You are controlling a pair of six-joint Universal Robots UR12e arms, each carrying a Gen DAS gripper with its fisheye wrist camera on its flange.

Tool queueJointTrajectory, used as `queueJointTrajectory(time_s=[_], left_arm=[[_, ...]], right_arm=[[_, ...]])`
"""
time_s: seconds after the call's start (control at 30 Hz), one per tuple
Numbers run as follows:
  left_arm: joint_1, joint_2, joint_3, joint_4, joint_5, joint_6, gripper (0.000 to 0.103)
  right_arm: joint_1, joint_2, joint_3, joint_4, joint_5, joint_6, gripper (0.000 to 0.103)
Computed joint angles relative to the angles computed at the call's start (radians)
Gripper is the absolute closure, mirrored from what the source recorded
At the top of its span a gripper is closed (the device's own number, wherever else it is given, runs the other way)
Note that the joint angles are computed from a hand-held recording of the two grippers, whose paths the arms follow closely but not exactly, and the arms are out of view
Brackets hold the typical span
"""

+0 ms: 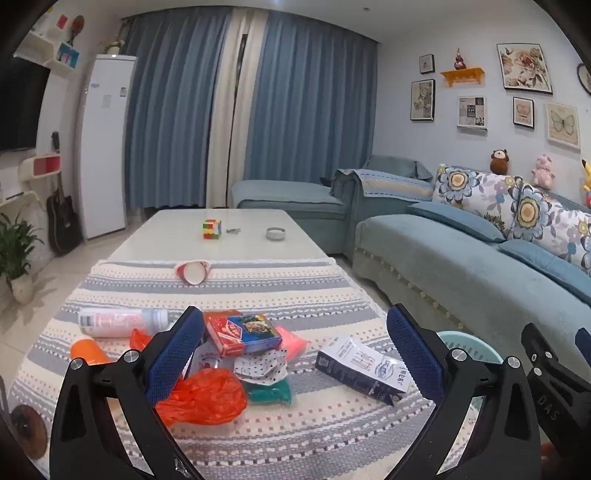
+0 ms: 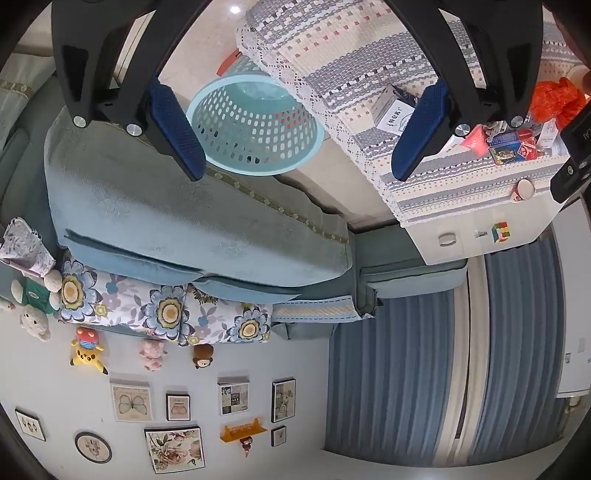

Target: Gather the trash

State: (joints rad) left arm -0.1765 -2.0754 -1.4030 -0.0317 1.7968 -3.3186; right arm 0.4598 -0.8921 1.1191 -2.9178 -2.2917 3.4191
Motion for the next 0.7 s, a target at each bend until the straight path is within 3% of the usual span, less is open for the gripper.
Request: queueJointTrajectory(time_s=[0.37, 0.7], left_arm=[[0.006, 0.000, -0.006, 0.000, -0.016, -0.037, 0.007], [0.004, 0.001, -0.007, 0.017, -0.010, -0.013, 0.007]], right_arm=[[-0.001, 0.003, -0.006, 0.015, 0.004, 0.005, 0.008], [-0.001, 0.005, -0.007, 0.020, 0.009, 0.009, 0.008]])
